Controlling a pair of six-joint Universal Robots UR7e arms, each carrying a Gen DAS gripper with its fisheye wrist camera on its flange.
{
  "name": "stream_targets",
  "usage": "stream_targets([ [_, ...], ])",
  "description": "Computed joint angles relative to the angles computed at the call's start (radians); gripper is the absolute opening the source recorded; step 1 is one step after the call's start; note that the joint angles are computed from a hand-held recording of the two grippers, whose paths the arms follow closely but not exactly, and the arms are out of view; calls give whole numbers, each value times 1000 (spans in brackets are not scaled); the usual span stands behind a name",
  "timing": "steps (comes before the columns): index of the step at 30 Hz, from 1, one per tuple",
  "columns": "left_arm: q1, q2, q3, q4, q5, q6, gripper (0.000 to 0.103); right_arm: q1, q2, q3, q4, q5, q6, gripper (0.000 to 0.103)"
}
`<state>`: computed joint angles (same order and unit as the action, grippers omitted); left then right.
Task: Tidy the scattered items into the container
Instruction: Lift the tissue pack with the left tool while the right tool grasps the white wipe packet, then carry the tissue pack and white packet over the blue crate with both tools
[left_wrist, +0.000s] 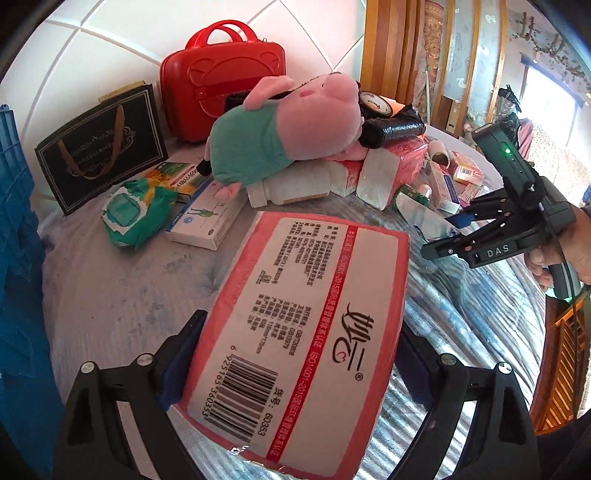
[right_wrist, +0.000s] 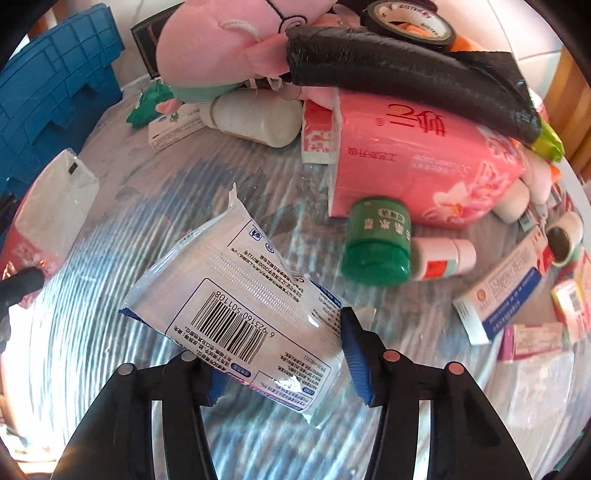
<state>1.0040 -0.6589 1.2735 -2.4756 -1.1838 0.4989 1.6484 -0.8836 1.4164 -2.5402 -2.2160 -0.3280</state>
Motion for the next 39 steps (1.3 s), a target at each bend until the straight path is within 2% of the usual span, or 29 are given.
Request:
stream_targets([
  [6, -24, -18, 12, -33, 8, 13, 93, 5, -60, 41, 7, 6, 37, 52],
  [17, -97, -62, 20, -58, 41, 27, 93, 92, -163, 79, 4, -16, 118, 52],
  [27, -171, -101, -24, 9, 62, 3, 93, 178, -230, 52, 22, -47, 180, 52],
  [33, -211, -107, -80, 51, 74, -12, 93, 229, -274, 49, 11, -71, 187, 52],
  [39, -257, -116, -119, 65, 121, -15, 93, 274, -307, 55, -9, -84, 189, 52],
])
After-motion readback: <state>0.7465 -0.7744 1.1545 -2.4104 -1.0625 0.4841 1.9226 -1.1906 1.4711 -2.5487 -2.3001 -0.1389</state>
